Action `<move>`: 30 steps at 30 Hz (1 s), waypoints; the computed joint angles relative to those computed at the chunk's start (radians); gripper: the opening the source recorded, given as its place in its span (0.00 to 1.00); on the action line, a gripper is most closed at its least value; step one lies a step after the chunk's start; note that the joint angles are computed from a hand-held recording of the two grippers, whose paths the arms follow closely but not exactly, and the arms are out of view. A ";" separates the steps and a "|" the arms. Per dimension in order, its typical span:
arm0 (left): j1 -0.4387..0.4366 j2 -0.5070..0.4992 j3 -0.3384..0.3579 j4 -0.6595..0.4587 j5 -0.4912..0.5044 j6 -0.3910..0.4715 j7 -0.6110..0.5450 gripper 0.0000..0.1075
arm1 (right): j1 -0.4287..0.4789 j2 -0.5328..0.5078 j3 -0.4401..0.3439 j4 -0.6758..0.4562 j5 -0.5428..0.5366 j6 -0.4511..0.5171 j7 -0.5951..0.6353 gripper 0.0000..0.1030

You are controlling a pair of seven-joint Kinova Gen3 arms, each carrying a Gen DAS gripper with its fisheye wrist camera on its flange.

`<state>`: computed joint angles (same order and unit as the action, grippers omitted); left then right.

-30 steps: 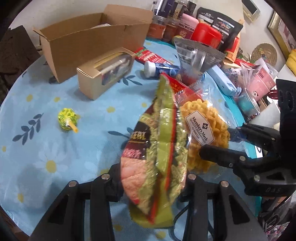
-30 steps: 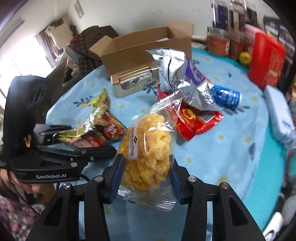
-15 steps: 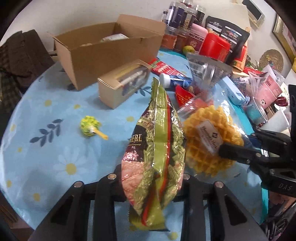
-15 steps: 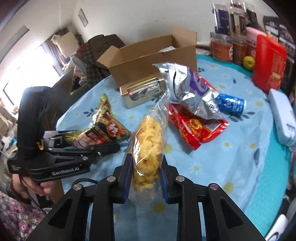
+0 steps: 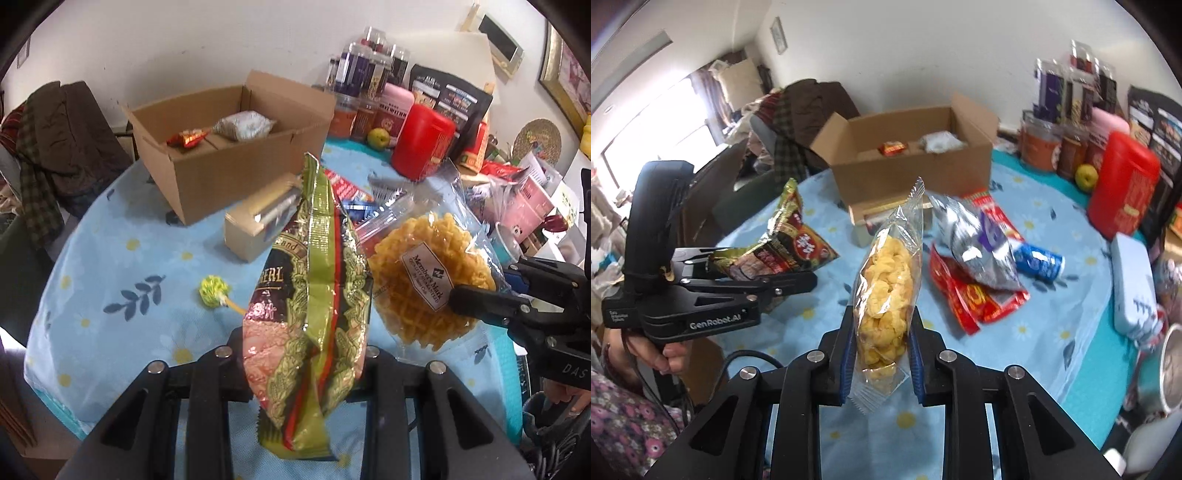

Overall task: Organize snacks
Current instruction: 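Lift both held bags and carry them toward the cardboard box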

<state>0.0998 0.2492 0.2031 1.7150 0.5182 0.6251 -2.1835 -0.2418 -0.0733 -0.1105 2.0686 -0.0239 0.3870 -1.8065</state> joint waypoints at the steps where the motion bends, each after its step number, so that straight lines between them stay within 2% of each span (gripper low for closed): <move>1: -0.001 -0.003 0.001 -0.003 0.004 -0.001 0.000 0.29 | -0.002 -0.003 -0.001 -0.009 0.003 -0.001 0.005 0.24; 15: -0.006 -0.011 0.004 -0.095 0.027 -0.058 0.008 0.29 | 0.008 0.004 0.000 -0.143 0.060 -0.005 0.071 0.24; 20: -0.028 0.021 0.027 -0.173 0.065 -0.037 -0.019 0.29 | 0.013 0.031 0.015 -0.210 0.063 -0.008 0.121 0.24; 30: 0.011 0.125 0.006 -0.392 -0.043 -0.054 0.091 0.29 | 0.051 0.137 0.037 -0.376 -0.036 -0.010 0.305 0.24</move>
